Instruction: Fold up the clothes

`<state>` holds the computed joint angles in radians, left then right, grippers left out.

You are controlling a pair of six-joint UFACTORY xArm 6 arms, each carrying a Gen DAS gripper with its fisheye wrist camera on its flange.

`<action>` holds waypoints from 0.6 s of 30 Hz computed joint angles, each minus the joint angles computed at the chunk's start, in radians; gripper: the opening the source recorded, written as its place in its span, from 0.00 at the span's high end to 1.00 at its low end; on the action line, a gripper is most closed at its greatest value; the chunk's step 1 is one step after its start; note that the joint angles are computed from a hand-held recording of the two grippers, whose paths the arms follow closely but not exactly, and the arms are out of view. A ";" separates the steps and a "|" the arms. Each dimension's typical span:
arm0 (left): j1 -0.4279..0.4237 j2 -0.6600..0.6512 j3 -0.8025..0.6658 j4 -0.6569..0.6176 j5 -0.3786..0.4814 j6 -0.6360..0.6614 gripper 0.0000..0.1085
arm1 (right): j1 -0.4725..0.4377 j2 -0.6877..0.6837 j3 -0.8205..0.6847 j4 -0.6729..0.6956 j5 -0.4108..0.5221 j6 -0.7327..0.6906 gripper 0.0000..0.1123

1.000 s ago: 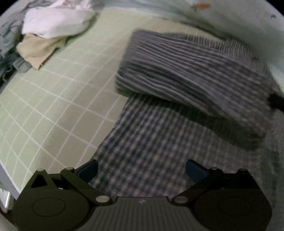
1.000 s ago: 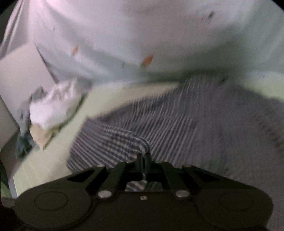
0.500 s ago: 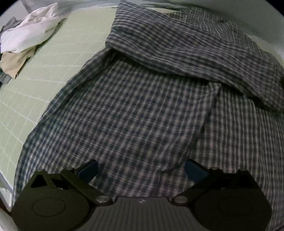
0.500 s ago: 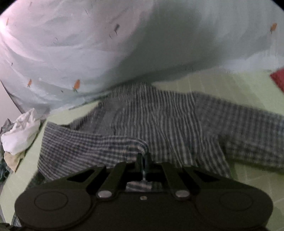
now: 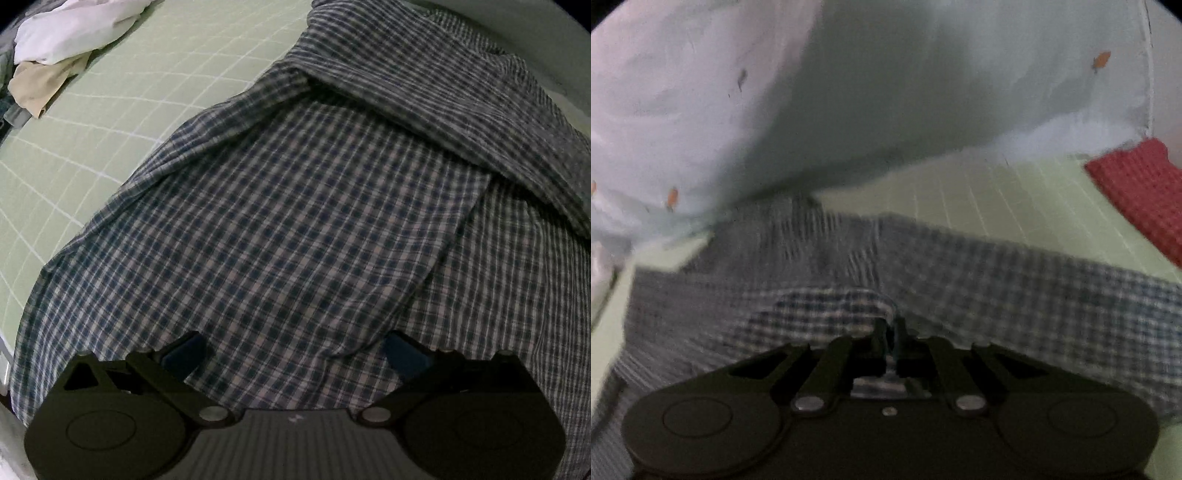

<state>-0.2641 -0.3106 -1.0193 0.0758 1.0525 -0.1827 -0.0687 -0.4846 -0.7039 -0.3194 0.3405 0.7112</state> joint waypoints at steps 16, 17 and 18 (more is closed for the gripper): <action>0.137 -0.204 0.099 -0.212 -0.178 0.223 0.05 | 0.286 -0.139 -0.060 -0.650 0.356 0.582 0.08; 0.152 -0.234 0.121 -0.222 -0.233 0.243 0.05 | 0.328 -0.129 -0.082 -0.688 0.409 0.628 0.08; 0.163 -0.244 0.128 -0.224 -0.278 0.251 0.05 | 0.355 -0.128 -0.091 -0.697 0.424 0.650 0.08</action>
<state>-0.1007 -0.5542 -0.8916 -0.1483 0.7741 0.0687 0.2864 -0.6125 -0.7949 -1.0167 0.7641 1.3615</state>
